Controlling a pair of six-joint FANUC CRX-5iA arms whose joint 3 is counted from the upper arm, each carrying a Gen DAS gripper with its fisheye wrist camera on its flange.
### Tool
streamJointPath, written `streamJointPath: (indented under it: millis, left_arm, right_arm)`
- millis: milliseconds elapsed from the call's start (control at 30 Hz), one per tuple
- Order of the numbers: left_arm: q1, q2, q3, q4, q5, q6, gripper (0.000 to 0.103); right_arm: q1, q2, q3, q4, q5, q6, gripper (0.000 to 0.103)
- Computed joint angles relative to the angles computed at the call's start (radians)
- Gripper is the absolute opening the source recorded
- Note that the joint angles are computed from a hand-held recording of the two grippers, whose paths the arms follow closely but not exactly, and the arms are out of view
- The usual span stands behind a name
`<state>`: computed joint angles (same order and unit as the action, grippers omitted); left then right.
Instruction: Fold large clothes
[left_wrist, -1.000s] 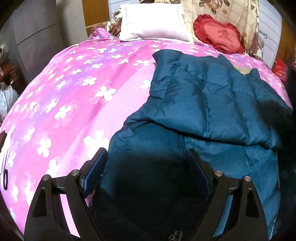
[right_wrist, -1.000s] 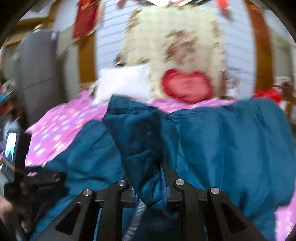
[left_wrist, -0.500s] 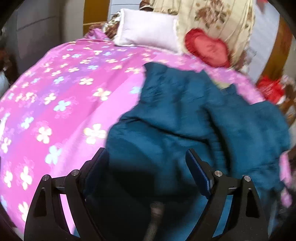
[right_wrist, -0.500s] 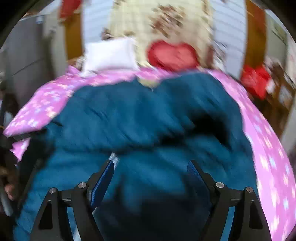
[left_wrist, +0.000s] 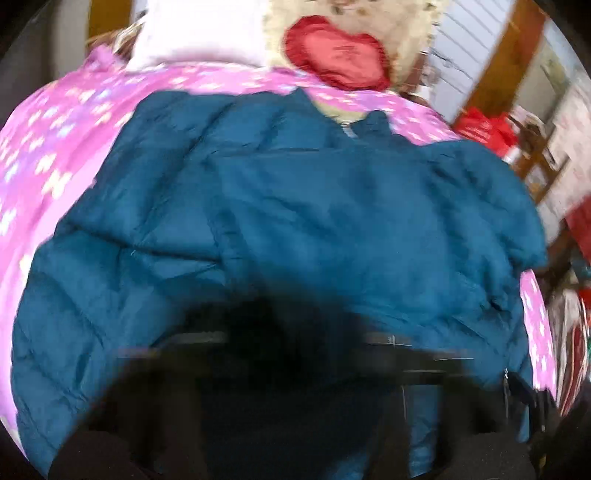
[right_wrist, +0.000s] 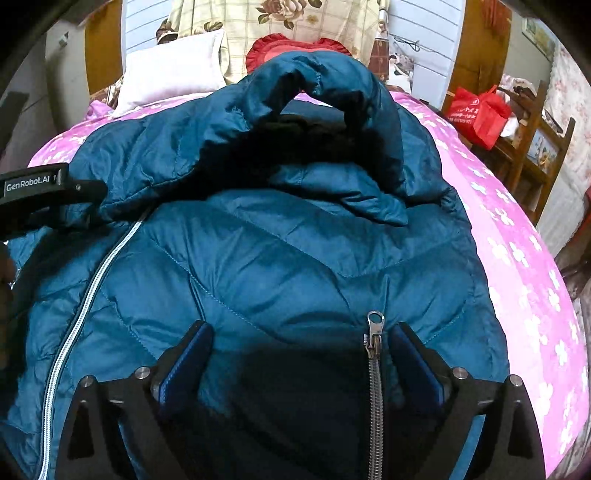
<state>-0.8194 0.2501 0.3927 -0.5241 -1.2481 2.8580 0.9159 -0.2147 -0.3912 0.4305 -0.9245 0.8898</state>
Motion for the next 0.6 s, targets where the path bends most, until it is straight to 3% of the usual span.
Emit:
streamJointPath:
  millis: [67, 167, 333, 400, 467, 533, 600]
  left_arm:
    - [-0.047, 0.025, 0.075, -0.082, -0.101, -0.003, 0.007]
    - [-0.058, -0.027, 0.054, -0.128, -0.076, -0.017, 0.007]
    - [-0.022, -0.109, 0.010, -0.187, -0.119, -0.081, 0.007]
    - [0.031, -0.115, -0.005, -0.170, -0.139, -0.095, 0.015]
    - [0.070, -0.077, 0.021, -0.147, -0.228, -0.136, 0.030]
    - [0.108, -0.073, 0.009, -0.093, -0.249, -0.132, 0.030]
    - [0.091, -0.104, -0.016, -0.123, -0.234, -0.064, 0.035]
  right_arm:
    - [0.003, 0.010, 0.014, -0.004, -0.008, 0.000, 0.098]
    - [0.006, 0.014, 0.017, -0.004, -0.013, 0.002, 0.099]
    - [0.014, 0.016, 0.011, 0.015, -0.017, -0.010, 0.099]
    - [0.015, 0.019, 0.014, 0.013, -0.018, -0.008, 0.099]
    - [0.015, 0.021, 0.016, 0.012, -0.020, -0.003, 0.099]
    - [0.009, 0.025, 0.031, -0.009, -0.032, 0.019, 0.099]
    - [0.000, 0.028, 0.060, -0.031, -0.058, 0.052, 0.098]
